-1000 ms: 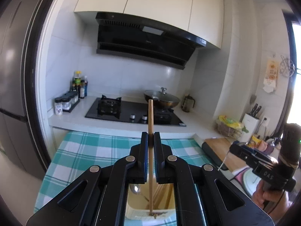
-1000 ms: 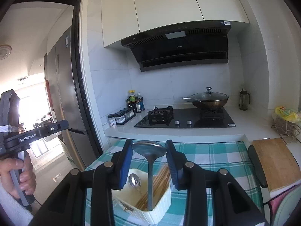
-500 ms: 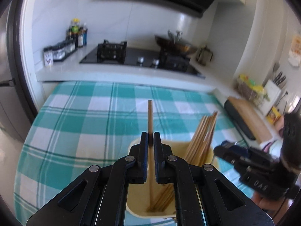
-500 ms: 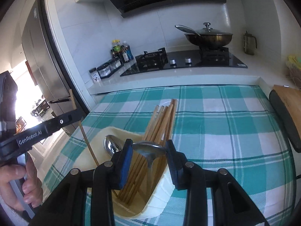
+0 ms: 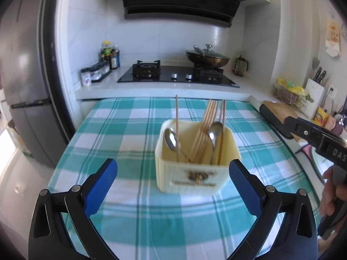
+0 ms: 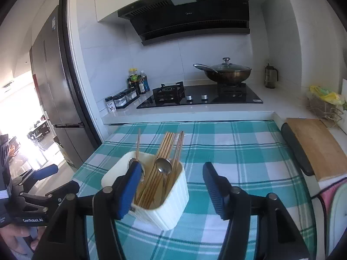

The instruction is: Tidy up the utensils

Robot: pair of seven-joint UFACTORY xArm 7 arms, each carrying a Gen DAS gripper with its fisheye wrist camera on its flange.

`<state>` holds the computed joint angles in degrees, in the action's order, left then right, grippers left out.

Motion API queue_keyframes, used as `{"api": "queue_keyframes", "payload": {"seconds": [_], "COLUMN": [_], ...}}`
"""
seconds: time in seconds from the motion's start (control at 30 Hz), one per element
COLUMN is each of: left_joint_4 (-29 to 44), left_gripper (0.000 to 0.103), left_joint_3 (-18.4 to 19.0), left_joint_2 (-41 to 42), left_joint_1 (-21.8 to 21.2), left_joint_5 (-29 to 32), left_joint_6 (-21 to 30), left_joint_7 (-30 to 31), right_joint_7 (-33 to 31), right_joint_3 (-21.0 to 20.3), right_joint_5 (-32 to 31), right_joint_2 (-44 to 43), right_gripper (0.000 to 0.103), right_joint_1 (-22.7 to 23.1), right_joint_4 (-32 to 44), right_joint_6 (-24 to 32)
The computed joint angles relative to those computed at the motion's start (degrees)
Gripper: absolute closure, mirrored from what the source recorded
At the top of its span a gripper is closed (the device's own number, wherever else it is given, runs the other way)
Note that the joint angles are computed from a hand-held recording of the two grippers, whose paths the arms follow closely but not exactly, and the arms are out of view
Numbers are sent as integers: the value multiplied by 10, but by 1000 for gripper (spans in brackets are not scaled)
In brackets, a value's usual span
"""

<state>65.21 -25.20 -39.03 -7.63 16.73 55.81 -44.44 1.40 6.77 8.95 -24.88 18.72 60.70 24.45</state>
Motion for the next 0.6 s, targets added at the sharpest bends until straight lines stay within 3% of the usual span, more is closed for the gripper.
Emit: {"api": "queue_keyframes", "payload": {"seconds": [0.13,0.27,0.47,0.6], "left_joint_4": [13,28,71,86], "left_gripper": [0,1,1,1], "left_joint_3": [-39,-73,-114,-118], "left_joint_2": [-44,-77,-99,-112], "left_joint_1": [4,15,46,55], "left_joint_5": [-2,10,13,-5], "left_joint_6": [87,140,200,202], "left_joint_7": [-34,-34,-9,8], "right_joint_7": [34,62,86,98], "right_joint_3": [22,49,71,83], "right_joint_5": [-25,-63,-86,-96], "right_joint_2": [-107,-195,-266,-292], "right_gripper": [22,17,16,16], "right_joint_1": [-18,-37,-39,-39], "right_joint_4": [-74,-116,-131,-128], "right_joint_6": [20,68,117,137]}}
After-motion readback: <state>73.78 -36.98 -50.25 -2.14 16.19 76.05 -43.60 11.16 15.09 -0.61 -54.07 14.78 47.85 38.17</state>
